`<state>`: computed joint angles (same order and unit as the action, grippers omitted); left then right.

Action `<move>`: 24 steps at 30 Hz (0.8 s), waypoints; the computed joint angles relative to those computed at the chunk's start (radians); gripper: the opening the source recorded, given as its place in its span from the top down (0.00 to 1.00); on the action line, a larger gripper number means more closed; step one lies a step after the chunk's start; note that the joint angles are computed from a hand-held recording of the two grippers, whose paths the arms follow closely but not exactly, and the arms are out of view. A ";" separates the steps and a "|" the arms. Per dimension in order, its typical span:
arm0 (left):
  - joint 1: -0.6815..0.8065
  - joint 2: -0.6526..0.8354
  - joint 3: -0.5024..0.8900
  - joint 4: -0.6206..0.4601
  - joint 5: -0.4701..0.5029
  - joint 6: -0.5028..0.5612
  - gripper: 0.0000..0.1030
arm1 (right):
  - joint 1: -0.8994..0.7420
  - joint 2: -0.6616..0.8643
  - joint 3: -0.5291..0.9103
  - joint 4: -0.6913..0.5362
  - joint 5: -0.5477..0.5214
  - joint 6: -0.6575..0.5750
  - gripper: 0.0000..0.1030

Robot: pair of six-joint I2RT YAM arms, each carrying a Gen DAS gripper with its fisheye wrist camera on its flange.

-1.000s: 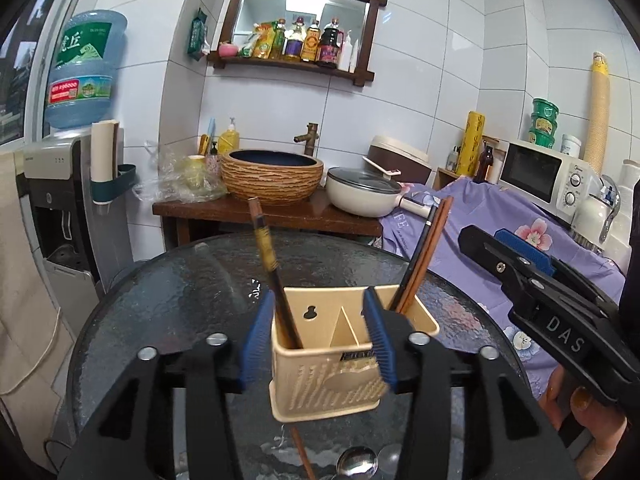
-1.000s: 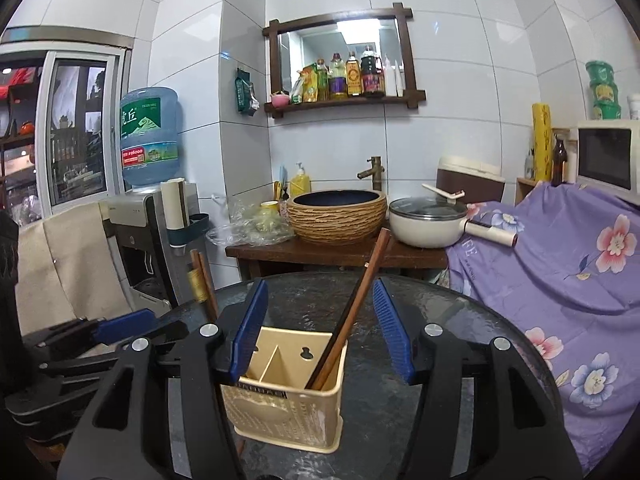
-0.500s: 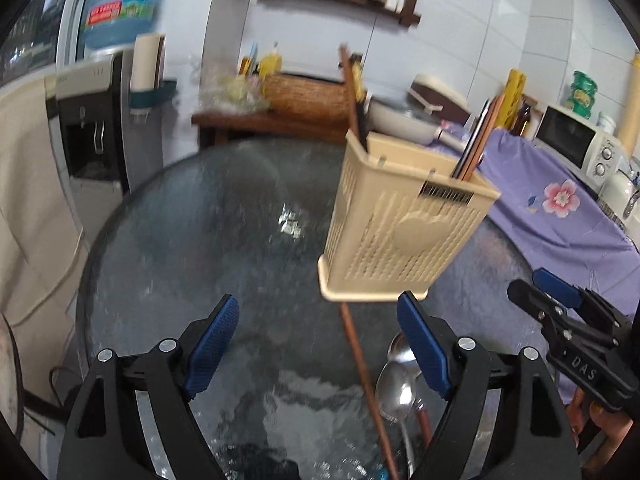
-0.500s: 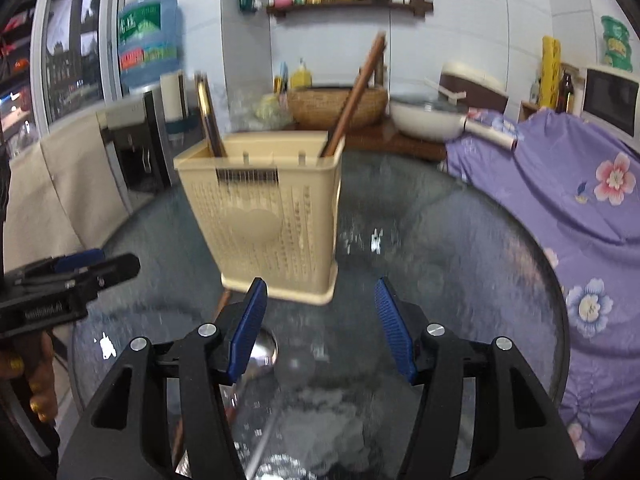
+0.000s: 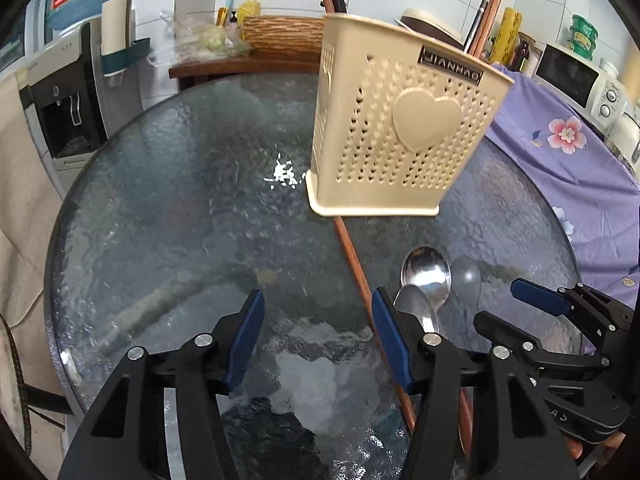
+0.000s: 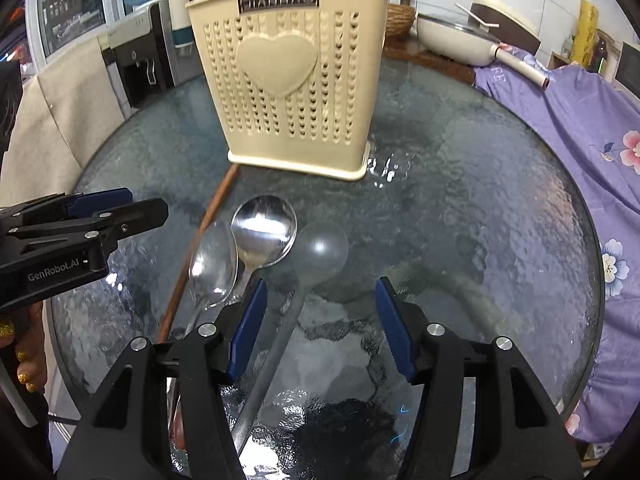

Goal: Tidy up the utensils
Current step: 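Grasp a brown chopstick with the left tool while the right tool grasps a spoon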

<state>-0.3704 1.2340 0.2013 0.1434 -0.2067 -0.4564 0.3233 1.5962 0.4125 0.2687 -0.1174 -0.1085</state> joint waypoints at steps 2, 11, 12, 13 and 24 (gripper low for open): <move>-0.001 0.028 0.003 0.015 0.006 0.000 0.48 | 0.004 0.015 0.005 -0.005 0.004 0.003 0.45; -0.023 0.154 0.061 0.045 0.009 -0.003 0.56 | 0.019 0.076 0.040 -0.009 0.021 0.021 0.45; -0.024 0.171 0.074 0.047 0.010 -0.002 0.57 | 0.019 0.078 0.044 -0.013 0.022 0.023 0.45; -0.020 0.180 0.081 0.049 0.015 0.000 0.58 | 0.019 0.080 0.047 -0.015 0.022 0.024 0.45; 0.023 0.336 0.218 0.037 0.054 0.030 0.65 | 0.027 0.103 0.084 -0.030 0.034 0.037 0.47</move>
